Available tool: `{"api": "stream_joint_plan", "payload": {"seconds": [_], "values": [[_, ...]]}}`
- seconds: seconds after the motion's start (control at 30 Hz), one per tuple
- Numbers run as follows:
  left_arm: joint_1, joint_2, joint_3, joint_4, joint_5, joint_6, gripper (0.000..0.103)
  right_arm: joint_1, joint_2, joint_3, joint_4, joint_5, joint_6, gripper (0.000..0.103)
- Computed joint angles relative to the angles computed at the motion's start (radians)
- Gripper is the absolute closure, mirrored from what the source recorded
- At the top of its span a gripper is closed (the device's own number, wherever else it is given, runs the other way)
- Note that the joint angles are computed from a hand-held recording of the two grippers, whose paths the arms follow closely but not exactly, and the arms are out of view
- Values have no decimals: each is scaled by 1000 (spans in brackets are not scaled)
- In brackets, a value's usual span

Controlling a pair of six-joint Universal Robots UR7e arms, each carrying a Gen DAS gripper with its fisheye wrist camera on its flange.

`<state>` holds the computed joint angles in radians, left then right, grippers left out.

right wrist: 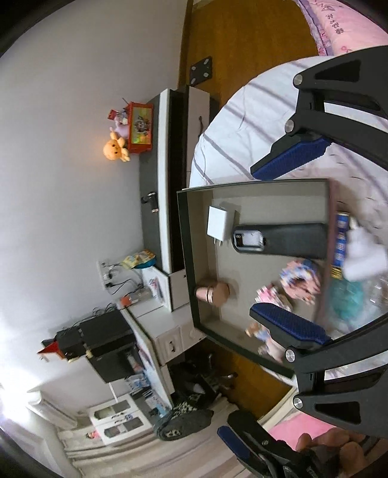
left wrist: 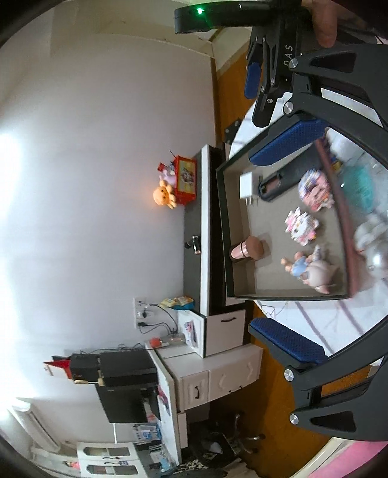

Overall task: Organize rigid objects
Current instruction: 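Withdraw both grippers from the box back over the bed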

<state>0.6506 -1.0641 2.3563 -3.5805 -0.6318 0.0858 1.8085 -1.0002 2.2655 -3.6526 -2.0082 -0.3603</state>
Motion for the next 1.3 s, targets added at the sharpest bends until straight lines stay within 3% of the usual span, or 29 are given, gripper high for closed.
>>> {"api": "stream_joint_plan", "payload": {"seconds": [0.13, 0.43, 0.77, 1.1, 1.3], "values": [[-89, -57, 91, -1, 49, -57, 0, 35, -32, 86, -76, -1, -1, 17], [-299, -176, 296, 147, 179, -378, 0, 99, -50, 259, -294, -31, 2, 17], [-472, -373, 398, 676, 265, -875, 0, 199, -19, 347, -462, -115, -3, 17], [-554, -560, 416, 1136, 252, -1208, 0, 212, 5, 391, -520, -126, 22, 17], [-551, -576, 421, 1169, 237, -1231, 0, 198, 15, 398, -520, -122, 27, 17]]}}
